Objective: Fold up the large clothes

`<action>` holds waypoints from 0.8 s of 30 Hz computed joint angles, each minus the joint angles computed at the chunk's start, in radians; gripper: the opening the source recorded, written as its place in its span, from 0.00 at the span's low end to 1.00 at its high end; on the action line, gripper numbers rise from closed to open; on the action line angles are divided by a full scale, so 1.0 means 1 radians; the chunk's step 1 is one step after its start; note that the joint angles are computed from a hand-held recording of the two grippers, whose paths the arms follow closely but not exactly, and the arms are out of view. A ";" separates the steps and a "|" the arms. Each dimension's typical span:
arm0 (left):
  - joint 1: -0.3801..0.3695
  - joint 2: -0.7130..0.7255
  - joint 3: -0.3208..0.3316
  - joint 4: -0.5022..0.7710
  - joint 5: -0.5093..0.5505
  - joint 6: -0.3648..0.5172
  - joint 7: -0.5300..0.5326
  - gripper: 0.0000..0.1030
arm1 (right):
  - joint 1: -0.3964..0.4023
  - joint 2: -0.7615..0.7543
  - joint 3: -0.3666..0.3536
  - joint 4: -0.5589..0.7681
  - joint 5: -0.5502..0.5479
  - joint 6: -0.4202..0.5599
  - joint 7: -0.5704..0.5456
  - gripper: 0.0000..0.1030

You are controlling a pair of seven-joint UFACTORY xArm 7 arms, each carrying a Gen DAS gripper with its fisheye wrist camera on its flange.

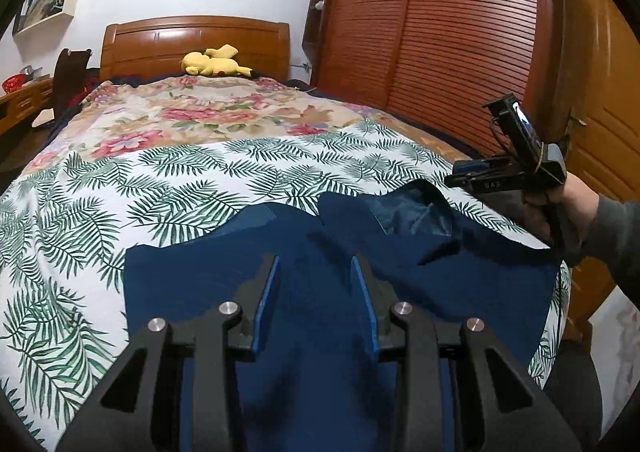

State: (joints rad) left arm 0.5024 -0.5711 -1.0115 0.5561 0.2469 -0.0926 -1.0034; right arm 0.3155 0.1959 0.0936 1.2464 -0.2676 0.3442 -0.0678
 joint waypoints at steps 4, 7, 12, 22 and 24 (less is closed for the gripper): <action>0.023 0.012 -0.022 0.012 0.009 0.010 -0.003 0.33 | -0.043 0.055 0.004 0.058 0.079 0.043 -0.033 0.40; 0.051 0.032 -0.044 0.023 0.018 0.011 -0.005 0.33 | -0.086 0.085 0.042 0.090 0.205 0.063 -0.118 0.40; 0.069 0.051 -0.060 0.032 0.027 0.013 -0.004 0.33 | -0.054 0.146 0.027 0.169 0.234 0.108 -0.145 0.40; 0.062 0.058 -0.055 0.034 0.036 0.016 -0.004 0.33 | 0.014 0.280 -0.018 0.341 0.120 0.245 -0.067 0.03; 0.063 0.058 -0.055 0.035 0.037 0.016 -0.004 0.33 | 0.020 0.285 -0.027 0.346 0.103 0.214 -0.053 0.02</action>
